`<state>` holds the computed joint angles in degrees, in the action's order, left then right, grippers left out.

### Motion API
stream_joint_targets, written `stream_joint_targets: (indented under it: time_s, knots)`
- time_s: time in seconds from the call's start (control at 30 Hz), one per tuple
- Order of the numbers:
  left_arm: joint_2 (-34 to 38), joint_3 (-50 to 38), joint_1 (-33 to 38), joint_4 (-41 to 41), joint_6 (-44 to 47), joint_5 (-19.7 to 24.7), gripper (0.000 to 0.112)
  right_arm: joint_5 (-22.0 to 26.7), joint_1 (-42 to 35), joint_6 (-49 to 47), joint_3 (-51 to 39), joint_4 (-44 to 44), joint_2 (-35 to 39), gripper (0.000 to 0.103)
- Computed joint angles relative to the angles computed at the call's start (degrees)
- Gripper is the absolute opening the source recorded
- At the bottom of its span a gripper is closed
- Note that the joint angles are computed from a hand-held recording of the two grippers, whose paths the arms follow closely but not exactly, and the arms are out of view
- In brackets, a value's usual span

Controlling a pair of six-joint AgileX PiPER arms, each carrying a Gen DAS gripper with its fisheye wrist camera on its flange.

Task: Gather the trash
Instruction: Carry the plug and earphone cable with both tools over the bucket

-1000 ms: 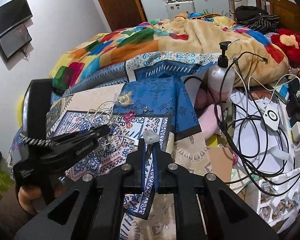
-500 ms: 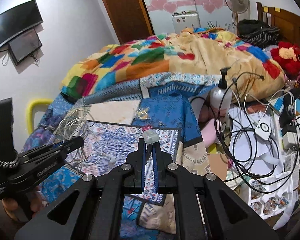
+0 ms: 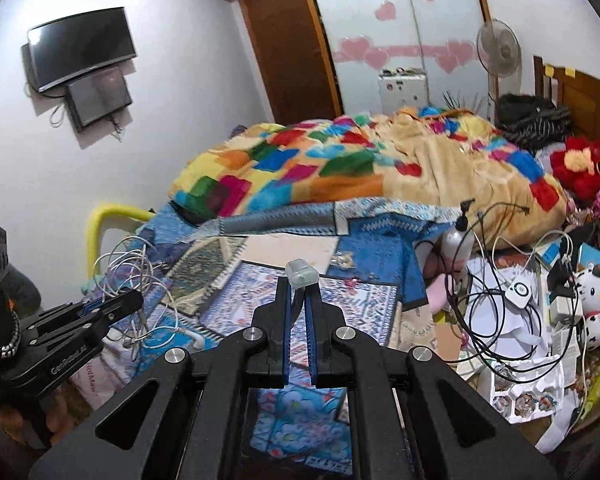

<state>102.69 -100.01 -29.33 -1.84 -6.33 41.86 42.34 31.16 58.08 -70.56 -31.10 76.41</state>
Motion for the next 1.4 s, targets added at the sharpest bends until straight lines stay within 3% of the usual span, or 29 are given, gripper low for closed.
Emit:
stream_joint_targets:
  time_s: [0.4, 0.73, 1.1, 1.4]
  knots:
    - [-22.4, 21.8, 12.0, -6.3, 8.4, -2.1, 0.01, 12.3, 21.0, 10.2, -11.1, -11.7, 5.0, 0.006]
    - [-35.5, 33.5, 33.1, -21.5, 28.1, 2.8, 0.01, 15.1, 30.8, 10.3, -21.5, -13.1, 14.5, 0.006]
    - [-38.2, 40.6, 58.3, -35.3, 49.5, 10.9, 0.01, 15.4, 35.2, 2.3, -36.9, -6.8, 28.8, 0.006]
    - [-34.8, 47.1, 70.7, -39.3, 60.4, 10.9, 0.01, 17.8, 35.6, -6.8, -51.9, 2.0, 41.6, 0.006]
